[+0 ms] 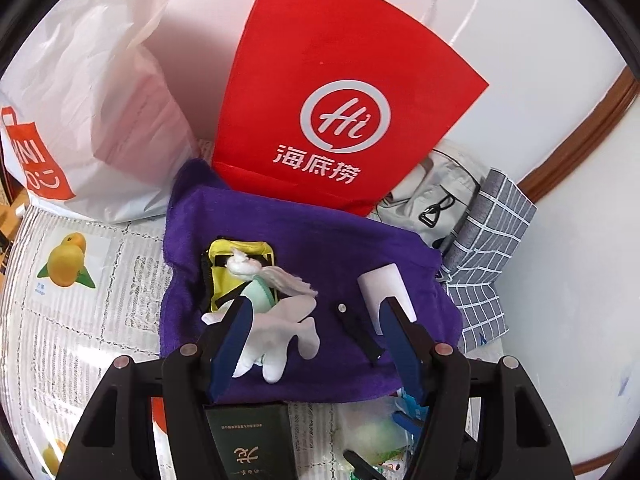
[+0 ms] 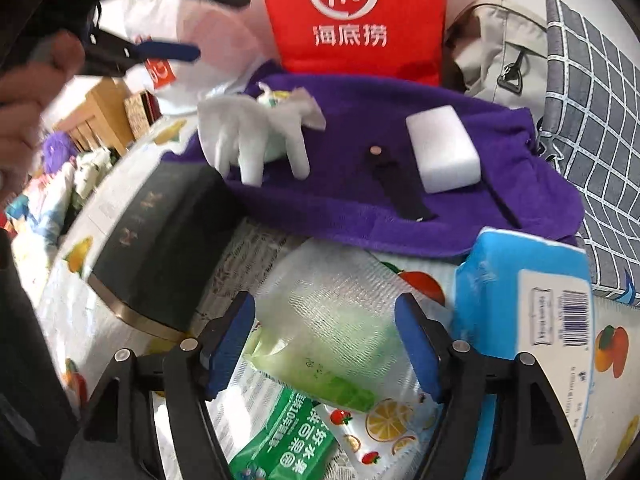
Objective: Organize soft objects
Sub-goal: 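Withdraw both grippers from the towel toward the items on the bed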
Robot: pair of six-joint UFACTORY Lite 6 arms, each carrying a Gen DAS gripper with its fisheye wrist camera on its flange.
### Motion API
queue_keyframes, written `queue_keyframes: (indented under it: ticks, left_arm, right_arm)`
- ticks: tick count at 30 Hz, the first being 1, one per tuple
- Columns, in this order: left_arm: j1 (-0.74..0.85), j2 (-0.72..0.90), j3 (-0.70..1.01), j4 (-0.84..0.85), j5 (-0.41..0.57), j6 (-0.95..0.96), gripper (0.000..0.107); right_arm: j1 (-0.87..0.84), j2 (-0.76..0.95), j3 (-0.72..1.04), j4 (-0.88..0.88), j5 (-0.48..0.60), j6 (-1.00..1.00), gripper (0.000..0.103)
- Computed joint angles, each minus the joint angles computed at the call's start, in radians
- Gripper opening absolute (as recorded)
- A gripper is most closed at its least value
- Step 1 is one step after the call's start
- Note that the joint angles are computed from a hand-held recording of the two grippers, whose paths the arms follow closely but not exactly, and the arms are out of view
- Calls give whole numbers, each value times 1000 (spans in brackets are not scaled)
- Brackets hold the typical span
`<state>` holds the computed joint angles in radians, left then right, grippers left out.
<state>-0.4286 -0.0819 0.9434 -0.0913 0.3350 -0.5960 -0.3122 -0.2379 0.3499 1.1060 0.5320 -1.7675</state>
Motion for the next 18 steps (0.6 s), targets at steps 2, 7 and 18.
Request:
queue_keyframes:
  ticks: [2, 7, 18]
  left_arm:
    - [-2, -14, -4, -10, 0, 15, 64]
    - [-8, -46, -14, -11, 3, 8, 64]
    - [-153, -108, 1, 349, 70, -372, 64]
  right_arm:
    - [13, -30, -41, 107, -32, -92, 72]
    - [-3, 14, -28, 53, 46, -82, 20]
    - [-273, -305, -79, -168, 346, 42, 3]
